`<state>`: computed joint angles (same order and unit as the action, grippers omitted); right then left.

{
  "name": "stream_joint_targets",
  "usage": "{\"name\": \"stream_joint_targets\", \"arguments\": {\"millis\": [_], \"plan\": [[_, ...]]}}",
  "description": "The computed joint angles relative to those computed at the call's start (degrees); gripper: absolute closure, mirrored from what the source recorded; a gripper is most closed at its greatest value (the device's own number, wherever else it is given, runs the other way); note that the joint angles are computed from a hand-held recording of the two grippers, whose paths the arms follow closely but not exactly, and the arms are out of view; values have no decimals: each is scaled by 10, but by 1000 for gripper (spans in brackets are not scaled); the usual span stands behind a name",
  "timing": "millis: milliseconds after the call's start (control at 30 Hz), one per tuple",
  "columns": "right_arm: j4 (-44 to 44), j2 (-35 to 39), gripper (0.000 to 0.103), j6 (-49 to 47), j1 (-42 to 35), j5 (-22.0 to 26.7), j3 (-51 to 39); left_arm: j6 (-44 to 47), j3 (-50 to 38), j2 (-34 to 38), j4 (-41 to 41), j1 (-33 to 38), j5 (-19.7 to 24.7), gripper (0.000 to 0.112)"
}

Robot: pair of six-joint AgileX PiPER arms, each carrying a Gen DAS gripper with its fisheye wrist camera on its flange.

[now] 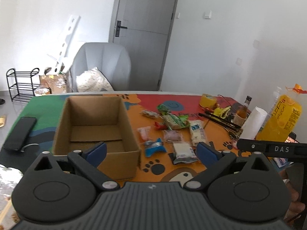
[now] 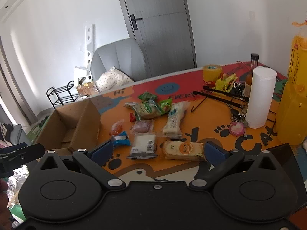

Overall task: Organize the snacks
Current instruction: 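Reach the right tool to the orange-labelled bread roll while the left tool reaches the white square cake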

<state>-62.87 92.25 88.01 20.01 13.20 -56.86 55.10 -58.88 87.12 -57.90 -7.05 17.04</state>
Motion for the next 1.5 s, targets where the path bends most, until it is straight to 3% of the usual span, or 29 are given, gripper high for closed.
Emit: {"name": "stream_joint_targets", "arguments": {"millis": [333,800,1033,1200,1300,1400,1500], "plan": [[162,70,0,-153,-52,-17,-44,-17,-69,88,4,-40,9,20],[426,169,0,-439,-96,-27,-118,-189,-193,210,147,-80,33,37],[563,230,0,-584,-109,-4,-183,-262,-251,259,211,-87,52,41],[611,269,0,-632,-114,14,-228,-306,-288,285,240,-87,76,41],[639,291,0,-657,-117,25,-253,-324,-297,291,261,-95,68,41],[581,300,0,-624,-109,22,-259,-358,-326,311,288,-99,81,41],[605,300,0,-657,-113,18,-259,-391,-352,331,316,-102,92,41]]}}
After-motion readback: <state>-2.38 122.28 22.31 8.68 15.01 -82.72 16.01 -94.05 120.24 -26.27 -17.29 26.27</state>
